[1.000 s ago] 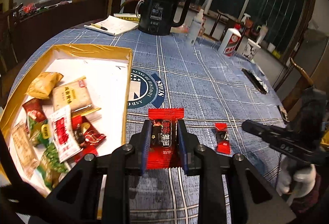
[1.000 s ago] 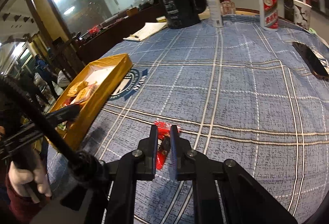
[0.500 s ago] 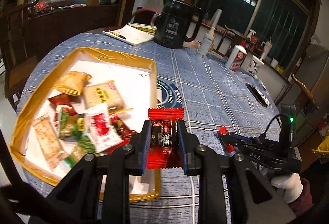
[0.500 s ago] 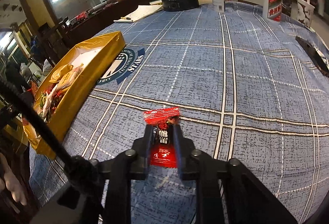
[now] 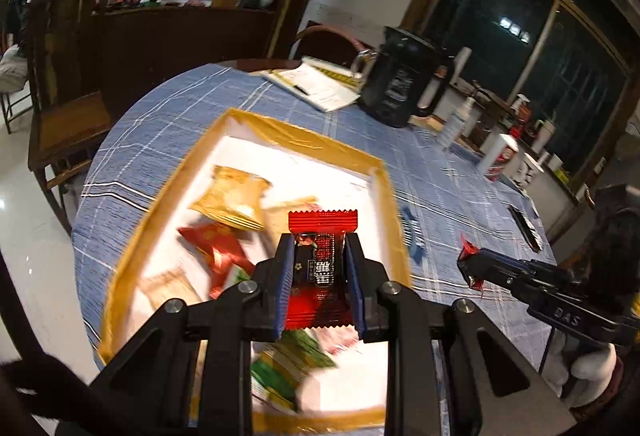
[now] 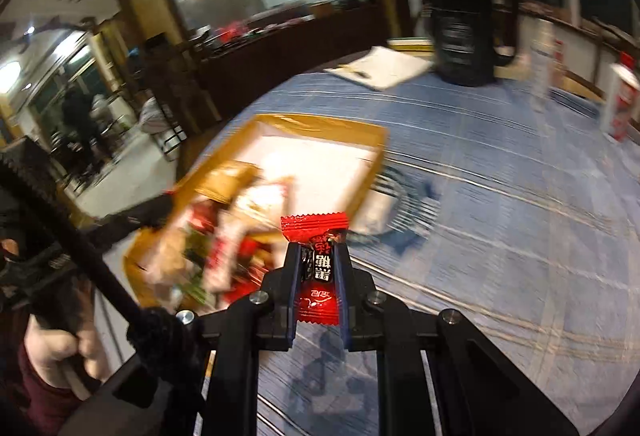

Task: Organize snacks
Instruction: 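Carry both red chocolate packets over the tray, then open both tools to drop the red chocolate packets into the tray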

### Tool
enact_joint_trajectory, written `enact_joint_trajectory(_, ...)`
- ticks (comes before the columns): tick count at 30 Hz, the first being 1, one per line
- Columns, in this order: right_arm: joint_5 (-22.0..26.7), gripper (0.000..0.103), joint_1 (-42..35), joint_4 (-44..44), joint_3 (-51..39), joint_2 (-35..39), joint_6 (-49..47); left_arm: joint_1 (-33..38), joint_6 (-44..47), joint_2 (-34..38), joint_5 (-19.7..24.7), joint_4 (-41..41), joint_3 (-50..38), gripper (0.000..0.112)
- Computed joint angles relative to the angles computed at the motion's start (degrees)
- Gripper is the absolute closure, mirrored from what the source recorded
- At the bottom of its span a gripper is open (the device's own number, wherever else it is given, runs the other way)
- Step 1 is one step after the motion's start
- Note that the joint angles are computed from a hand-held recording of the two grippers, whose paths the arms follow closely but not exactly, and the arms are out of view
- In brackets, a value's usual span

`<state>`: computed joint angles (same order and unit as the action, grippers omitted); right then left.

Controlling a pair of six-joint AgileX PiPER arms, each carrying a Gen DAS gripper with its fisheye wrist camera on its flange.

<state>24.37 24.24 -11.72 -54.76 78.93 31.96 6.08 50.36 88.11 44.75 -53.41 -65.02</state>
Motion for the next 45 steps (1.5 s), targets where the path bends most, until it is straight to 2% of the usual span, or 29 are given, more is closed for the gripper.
enact_joint_trajectory(5,2.8,0.089,2.1,3.9,-13.5,13.8,-5.2,1.7,-4.1,8.4,1.8,2.9,-7.4,0.086)
enact_joint_trajectory(8,4.7,0.089,3.2,2.6,-19.5,20.2,-4.6,2.4,-5.9,11.7,2.6,4.2,-10.0,0.086)
enact_joint_trajectory(12,6.2,0.089,3.6,0.5,-23.7,25.3,-3.1,3.0,-6.3,13.9,3.4,4.3,-11.6,0.085)
enact_joint_trajectory(15,6.8,0.086,3.8,-1.6,-25.6,27.3,-1.7,3.5,-5.1,14.8,5.0,2.9,-12.3,0.079)
enact_joint_trajectory(17,5.5,0.083,4.1,-3.8,-24.5,26.8,1.1,3.4,-4.9,14.3,4.6,2.7,-11.8,0.060)
enact_joint_trajectory(18,4.9,0.074,4.0,-3.3,-24.3,26.7,1.0,3.5,-4.3,13.7,4.4,2.0,-11.2,0.056)
enact_joint_trajectory(19,4.3,0.070,3.9,-2.7,-23.7,26.3,0.8,3.6,-3.8,13.3,4.2,1.5,-10.9,0.052)
enact_joint_trajectory(21,3.3,0.070,4.2,-4.1,-22.4,24.9,2.2,3.7,-2.8,11.8,3.8,0.6,-9.6,0.051)
enact_joint_trajectory(24,2.1,0.070,5.8,-8.4,-19.5,21.6,6.3,3.8,-1.7,8.2,1.9,0.1,-6.6,0.044)
enact_joint_trajectory(31,2.0,0.058,10.4,-19.4,-13.7,13.9,17.5,4.6,1.0,-6.7,-6.8,-1.4,5.5,0.029)
enact_joint_trajectory(34,3.3,0.057,13.2,-23.2,-11.7,11.0,21.0,6.8,1.9,-13.2,-9.1,-2.9,10.3,0.027)
enact_joint_trajectory(39,10.9,0.057,19.5,-26.9,-14.6,7.8,21.9,17.6,6.7,-22.2,-5.6,-9.6,15.7,0.024)
enact_joint_trajectory(40,13.0,0.054,21.5,-28.1,-14.8,6.5,21.9,19.1,7.2,-23.3,-5.6,-10.6,16.4,0.023)
enact_joint_trajectory(42,17.9,0.047,25.3,-30.9,-14.4,3.7,22.7,20.8,7.4,-25.3,-5.7,-12.2,17.6,0.023)
enact_joint_trajectory(45,21.7,0.044,29.4,-37.0,-8.9,-1.0,30.1,19.1,8.1,-28.8,-7.3,-13.7,19.8,0.023)
